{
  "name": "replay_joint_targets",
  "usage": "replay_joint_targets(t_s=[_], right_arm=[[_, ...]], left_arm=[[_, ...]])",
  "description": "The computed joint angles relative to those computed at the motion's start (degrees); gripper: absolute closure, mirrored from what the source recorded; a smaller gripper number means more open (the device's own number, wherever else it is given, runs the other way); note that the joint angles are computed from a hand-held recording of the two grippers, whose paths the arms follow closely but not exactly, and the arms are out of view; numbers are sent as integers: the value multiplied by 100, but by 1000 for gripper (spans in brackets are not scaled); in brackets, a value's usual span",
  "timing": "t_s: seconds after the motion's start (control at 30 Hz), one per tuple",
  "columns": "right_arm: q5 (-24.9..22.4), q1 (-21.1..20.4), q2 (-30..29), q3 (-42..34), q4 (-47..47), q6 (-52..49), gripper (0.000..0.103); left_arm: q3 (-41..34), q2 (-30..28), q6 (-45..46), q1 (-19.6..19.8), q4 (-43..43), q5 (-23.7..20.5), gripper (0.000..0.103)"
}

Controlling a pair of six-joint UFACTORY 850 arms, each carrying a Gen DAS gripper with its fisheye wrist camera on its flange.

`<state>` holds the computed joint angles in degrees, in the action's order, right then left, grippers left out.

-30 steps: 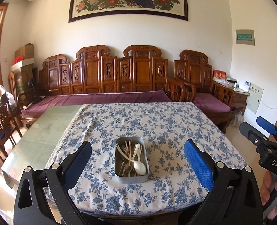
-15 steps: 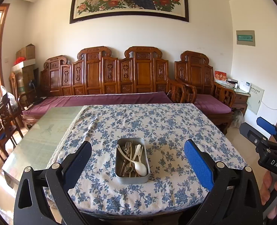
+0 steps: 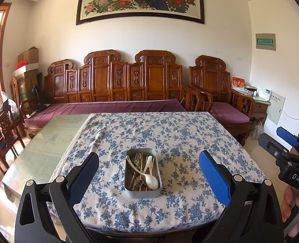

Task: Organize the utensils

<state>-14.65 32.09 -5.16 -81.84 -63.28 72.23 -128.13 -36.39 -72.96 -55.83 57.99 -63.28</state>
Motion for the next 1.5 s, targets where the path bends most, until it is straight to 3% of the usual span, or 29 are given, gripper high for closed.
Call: replay_joint_targets(t_s=[1.5], right_arm=[[-43, 85, -3, -21, 5, 9, 3]], left_arm=[[26, 3, -46, -33, -3, 12, 8]])
